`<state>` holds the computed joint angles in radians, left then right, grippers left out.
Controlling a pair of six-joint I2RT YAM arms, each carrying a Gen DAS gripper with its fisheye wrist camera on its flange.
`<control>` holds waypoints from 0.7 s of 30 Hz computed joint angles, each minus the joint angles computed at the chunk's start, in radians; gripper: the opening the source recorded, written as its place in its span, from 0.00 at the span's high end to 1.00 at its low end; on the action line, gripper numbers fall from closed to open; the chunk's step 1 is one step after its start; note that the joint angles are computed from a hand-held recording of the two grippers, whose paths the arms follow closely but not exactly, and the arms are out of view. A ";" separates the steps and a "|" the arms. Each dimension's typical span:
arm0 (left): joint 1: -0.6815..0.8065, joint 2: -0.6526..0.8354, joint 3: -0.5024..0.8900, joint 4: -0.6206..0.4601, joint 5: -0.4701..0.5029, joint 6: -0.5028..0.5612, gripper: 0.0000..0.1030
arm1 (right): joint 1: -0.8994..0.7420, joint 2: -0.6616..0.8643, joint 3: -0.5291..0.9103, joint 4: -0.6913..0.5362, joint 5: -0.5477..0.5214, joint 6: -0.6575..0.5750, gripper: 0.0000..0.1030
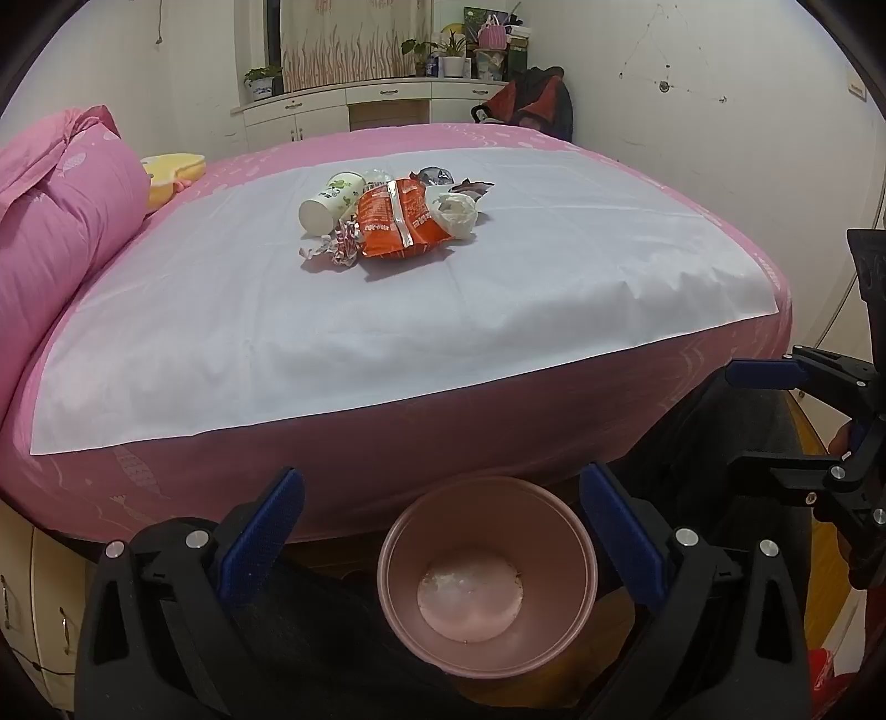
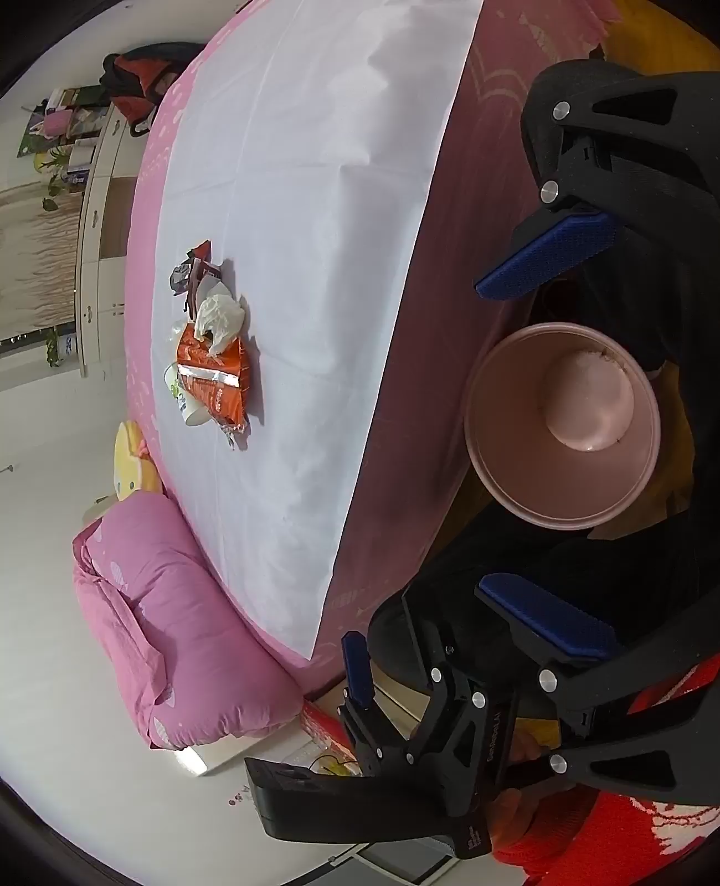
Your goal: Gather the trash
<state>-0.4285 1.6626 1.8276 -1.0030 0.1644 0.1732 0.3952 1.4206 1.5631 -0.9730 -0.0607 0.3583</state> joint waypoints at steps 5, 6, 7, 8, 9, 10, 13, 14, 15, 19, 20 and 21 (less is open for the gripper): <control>0.001 -0.003 -0.003 -0.001 0.004 0.000 0.04 | 0.002 0.004 0.007 -0.008 0.002 0.003 0.03; 0.001 -0.003 -0.003 -0.002 0.005 -0.001 0.04 | 0.005 0.005 0.009 -0.010 0.006 0.004 0.03; -0.001 -0.002 -0.005 0.001 0.001 -0.003 0.04 | 0.007 0.005 0.010 -0.012 0.010 0.005 0.03; -0.002 -0.002 -0.006 0.001 0.000 -0.004 0.04 | 0.008 0.003 0.010 -0.013 0.011 0.007 0.03; -0.004 -0.003 -0.006 0.000 -0.001 -0.005 0.04 | 0.003 -0.002 -0.018 0.013 0.003 0.006 0.03; -0.005 -0.004 -0.006 -0.001 -0.002 -0.005 0.04 | 0.004 -0.004 -0.023 0.017 0.003 0.007 0.03; -0.004 0.003 -0.006 0.002 0.001 -0.006 0.04 | -0.005 0.007 -0.015 0.017 -0.002 0.000 0.03; -0.005 0.003 -0.005 0.002 -0.001 -0.007 0.04 | -0.003 0.011 -0.007 0.010 0.000 0.004 0.03; -0.007 0.003 -0.005 0.001 -0.003 -0.009 0.04 | -0.003 0.011 -0.003 0.006 -0.002 0.005 0.03; -0.017 0.000 -0.004 -0.002 -0.011 -0.016 0.04 | -0.005 0.002 -0.002 -0.009 -0.002 0.009 0.03; -0.020 -0.001 -0.004 -0.002 -0.014 -0.018 0.04 | -0.005 0.000 -0.003 -0.011 -0.002 0.009 0.03; 0.006 0.005 -0.007 0.003 0.012 0.000 0.04 | -0.006 0.003 -0.001 -0.009 -0.004 0.008 0.03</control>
<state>-0.4226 1.6679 1.8209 -1.0004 0.1764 0.1735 0.3891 1.4237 1.5618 -0.9823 -0.0645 0.3658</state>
